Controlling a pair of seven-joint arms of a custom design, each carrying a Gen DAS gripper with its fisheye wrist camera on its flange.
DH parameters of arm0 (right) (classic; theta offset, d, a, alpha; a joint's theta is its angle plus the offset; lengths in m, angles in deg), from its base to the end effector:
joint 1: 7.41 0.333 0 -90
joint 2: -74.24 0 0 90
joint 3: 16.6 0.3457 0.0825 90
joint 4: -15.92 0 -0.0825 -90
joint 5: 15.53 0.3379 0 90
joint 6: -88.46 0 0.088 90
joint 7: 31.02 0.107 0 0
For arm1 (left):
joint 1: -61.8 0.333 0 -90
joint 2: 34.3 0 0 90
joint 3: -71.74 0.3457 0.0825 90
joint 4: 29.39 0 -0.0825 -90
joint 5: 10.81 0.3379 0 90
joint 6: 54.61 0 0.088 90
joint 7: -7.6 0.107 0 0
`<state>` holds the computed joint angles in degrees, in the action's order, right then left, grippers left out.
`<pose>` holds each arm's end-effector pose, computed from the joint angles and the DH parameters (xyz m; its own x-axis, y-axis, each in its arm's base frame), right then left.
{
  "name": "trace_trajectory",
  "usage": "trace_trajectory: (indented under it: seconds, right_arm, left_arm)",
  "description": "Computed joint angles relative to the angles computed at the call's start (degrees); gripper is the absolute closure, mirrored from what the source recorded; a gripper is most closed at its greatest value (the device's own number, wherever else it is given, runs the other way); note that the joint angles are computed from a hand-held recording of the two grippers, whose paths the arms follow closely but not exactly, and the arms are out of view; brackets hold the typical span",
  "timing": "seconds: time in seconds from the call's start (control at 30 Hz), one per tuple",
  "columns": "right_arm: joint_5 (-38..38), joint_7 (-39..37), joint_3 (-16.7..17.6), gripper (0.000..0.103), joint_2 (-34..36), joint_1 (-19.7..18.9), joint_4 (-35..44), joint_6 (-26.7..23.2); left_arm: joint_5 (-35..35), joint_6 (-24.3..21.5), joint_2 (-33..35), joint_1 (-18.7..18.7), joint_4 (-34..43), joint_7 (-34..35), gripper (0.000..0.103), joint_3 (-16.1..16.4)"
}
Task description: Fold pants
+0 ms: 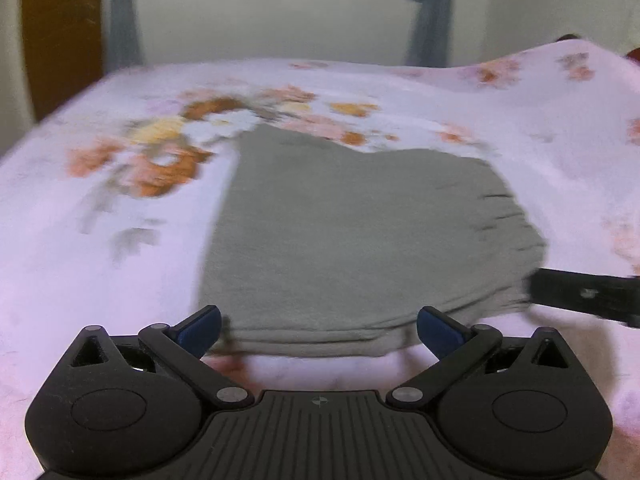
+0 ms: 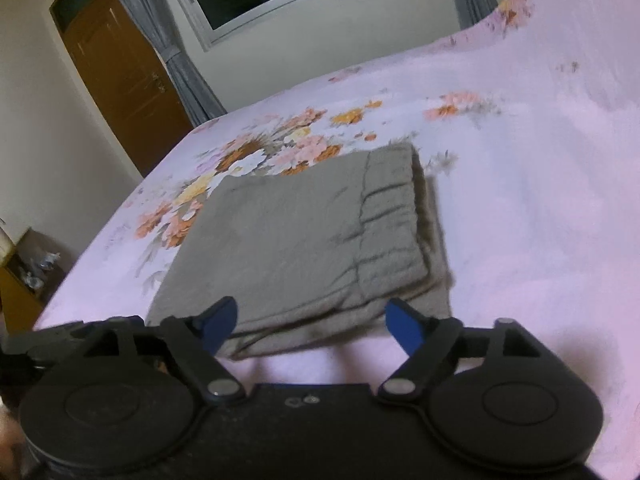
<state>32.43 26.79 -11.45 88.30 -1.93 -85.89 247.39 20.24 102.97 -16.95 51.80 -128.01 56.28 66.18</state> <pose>0.6311 0.0790 0.5439 0.2117 -0.9047 -0.3699 -0.7097 0.1179 -0.6945 0.6286 -0.1876 0.5392 0.0228 -0.9990 0.0396 -0.7028 -0.0442 -0.7101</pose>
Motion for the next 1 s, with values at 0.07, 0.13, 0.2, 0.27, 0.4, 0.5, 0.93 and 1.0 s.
trace_trajectory:
  seconds: [0.07, 0.13, 0.2, 0.27, 0.4, 0.5, 0.93, 1.0]
  right_arm:
    - [-0.9, 0.9, -0.2, 0.0, -1.3, 0.5, -1.2, 0.1]
    - [-1.5, 1.4, -0.5, 0.0, -2.9, 0.7, -2.2, -1.2]
    - [-6.2, 6.0, -1.9, 0.0, -4.9, 2.1, -3.9, -1.6]
    - [-12.6, 11.6, -3.3, 0.0, -7.1, 3.3, -5.3, -3.4]
    - [-7.8, 3.8, -2.6, 0.0, -13.4, 3.2, -10.7, -2.9]
    - [-11.2, 3.6, -2.7, 0.0, -18.9, 4.7, -16.5, 2.3]
    - [-32.8, 22.7, 2.0, 0.0, -34.8, 0.5, -29.4, 12.7]
    - [-33.5, 23.9, 1.7, 0.0, -35.9, 0.9, -30.3, 13.1]
  left_arm:
    - [6.5, -3.9, -1.3, -3.2, 0.3, -5.0, 0.0, 2.5]
    - [10.5, -5.4, -3.1, -3.9, -0.6, -7.7, 0.0, 2.6]
    - [11.9, -6.1, -4.9, -3.5, -1.5, -8.8, 0.0, 1.7]
    - [12.4, -7.1, -7.1, -2.9, -2.6, -9.0, 0.0, 0.5]
    - [10.7, -7.8, -12.4, -1.5, -6.2, -7.2, 0.0, -2.0]
    - [11.9, -8.7, -16.8, -1.0, -9.2, -8.4, 0.0, -3.4]
    - [10.5, -9.1, -33.0, 2.5, -20.4, -11.7, 0.0, -8.4]
    - [9.8, -9.5, -34.5, 2.9, -21.4, -12.2, 0.0, -9.0]
